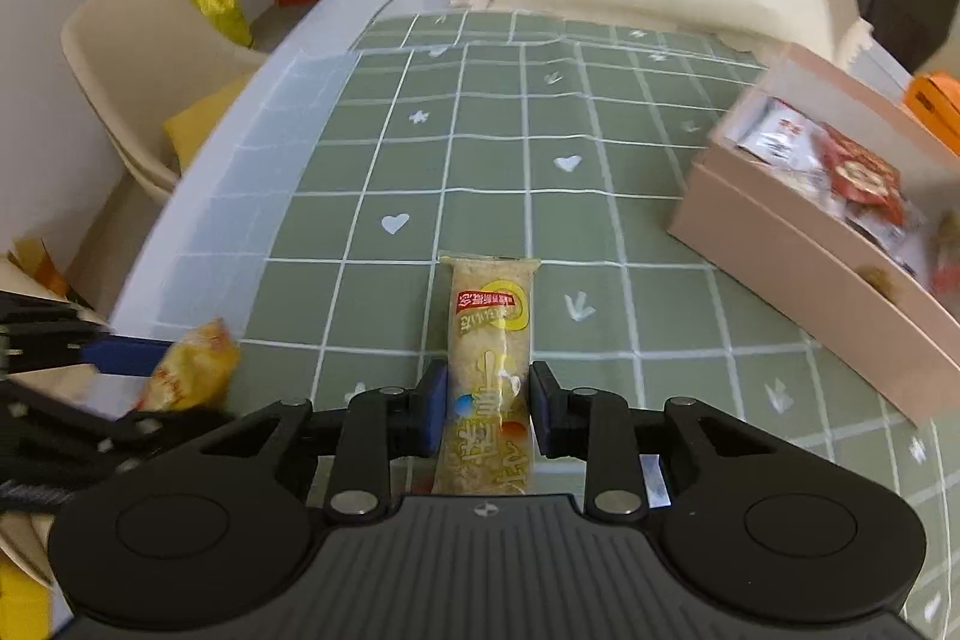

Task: Organize snacks
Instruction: 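Grasp the yellow cream bun with the right tool while the left tool holds the panda packet, then carry the panda packet and cream bun into the pink box and open both tools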

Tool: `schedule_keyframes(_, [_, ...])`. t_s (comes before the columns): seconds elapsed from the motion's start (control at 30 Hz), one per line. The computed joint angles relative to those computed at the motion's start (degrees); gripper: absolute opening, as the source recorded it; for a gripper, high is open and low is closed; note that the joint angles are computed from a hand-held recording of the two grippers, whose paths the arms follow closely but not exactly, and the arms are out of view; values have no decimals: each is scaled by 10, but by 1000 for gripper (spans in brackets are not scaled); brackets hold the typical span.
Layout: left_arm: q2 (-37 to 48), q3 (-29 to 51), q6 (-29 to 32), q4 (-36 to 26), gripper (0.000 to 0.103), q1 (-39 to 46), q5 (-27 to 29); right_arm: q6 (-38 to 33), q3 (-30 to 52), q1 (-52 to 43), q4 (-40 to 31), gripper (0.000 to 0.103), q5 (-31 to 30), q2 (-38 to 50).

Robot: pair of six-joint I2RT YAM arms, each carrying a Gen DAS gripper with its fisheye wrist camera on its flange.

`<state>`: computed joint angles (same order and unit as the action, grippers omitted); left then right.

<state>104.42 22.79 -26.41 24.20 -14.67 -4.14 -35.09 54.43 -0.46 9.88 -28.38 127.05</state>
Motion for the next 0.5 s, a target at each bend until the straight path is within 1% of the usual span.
schedule_keyframes(0.03, [-3,-2,-2,2,56,-1,4,-4,-7,-17,-10,28,-13,-13])
schedule_keyframes(0.1, [-17,-4,-2,-1,47,-15,-4,-11,-14,-54,-32,28,-39,-37])
schedule_keyframes(0.2, [-30,1,0,-5,41,-31,2,-18,-24,-108,-49,28,-65,-64])
schedule_keyframes(0.27, [-30,11,2,-8,40,-40,3,-18,-32,-134,-40,28,-66,-74])
schedule_keyframes(0.37, [-29,24,-1,-4,40,-60,2,-24,-23,-167,-47,28,-69,-68])
schedule_keyframes(0.43, [-38,31,0,-4,40,-68,13,-32,-20,-191,-52,28,-75,-64])
schedule_keyframes(0.5, [-51,42,0,-7,40,-78,20,-40,-26,-212,-42,28,-78,-60])
